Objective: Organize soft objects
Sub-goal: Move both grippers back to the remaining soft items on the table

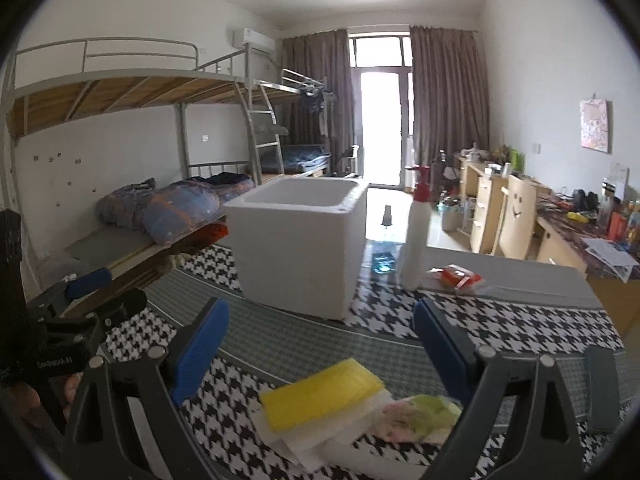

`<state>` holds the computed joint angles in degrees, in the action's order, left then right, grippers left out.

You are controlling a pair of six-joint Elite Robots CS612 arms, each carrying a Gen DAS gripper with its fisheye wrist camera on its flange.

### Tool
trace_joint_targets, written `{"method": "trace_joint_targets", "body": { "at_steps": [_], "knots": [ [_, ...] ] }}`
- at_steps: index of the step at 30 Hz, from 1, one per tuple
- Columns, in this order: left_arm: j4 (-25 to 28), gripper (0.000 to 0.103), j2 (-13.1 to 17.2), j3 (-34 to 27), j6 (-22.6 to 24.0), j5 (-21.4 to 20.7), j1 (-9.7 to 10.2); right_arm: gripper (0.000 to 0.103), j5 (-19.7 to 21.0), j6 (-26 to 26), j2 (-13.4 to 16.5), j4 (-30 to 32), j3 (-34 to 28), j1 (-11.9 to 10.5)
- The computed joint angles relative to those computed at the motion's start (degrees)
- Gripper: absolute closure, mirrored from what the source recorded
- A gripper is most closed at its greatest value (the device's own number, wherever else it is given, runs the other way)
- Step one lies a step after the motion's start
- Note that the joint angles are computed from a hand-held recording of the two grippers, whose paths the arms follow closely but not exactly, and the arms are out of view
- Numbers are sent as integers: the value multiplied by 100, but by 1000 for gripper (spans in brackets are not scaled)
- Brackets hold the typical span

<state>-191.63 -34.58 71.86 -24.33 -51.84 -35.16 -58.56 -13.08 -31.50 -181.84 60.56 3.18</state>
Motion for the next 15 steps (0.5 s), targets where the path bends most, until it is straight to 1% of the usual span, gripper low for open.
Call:
{"method": "trace_joint_targets", "body": {
  "at_steps": [3,8,12,15],
  "knots": [
    [-62,1,53,-90,166,-170,-12,7,-20,57,-6,-1,49,-25],
    [-104,1,129,-208,409,-345,-37,7,-198,57,-7,-60,143,-45],
    [-15,1,137,-229,459,-511,-35,7,-254,201,4,-22,176,-91],
    [200,1,155,-295,463,-576,-36,7,-374,253,15,-1,187,-113]
  ]
}}
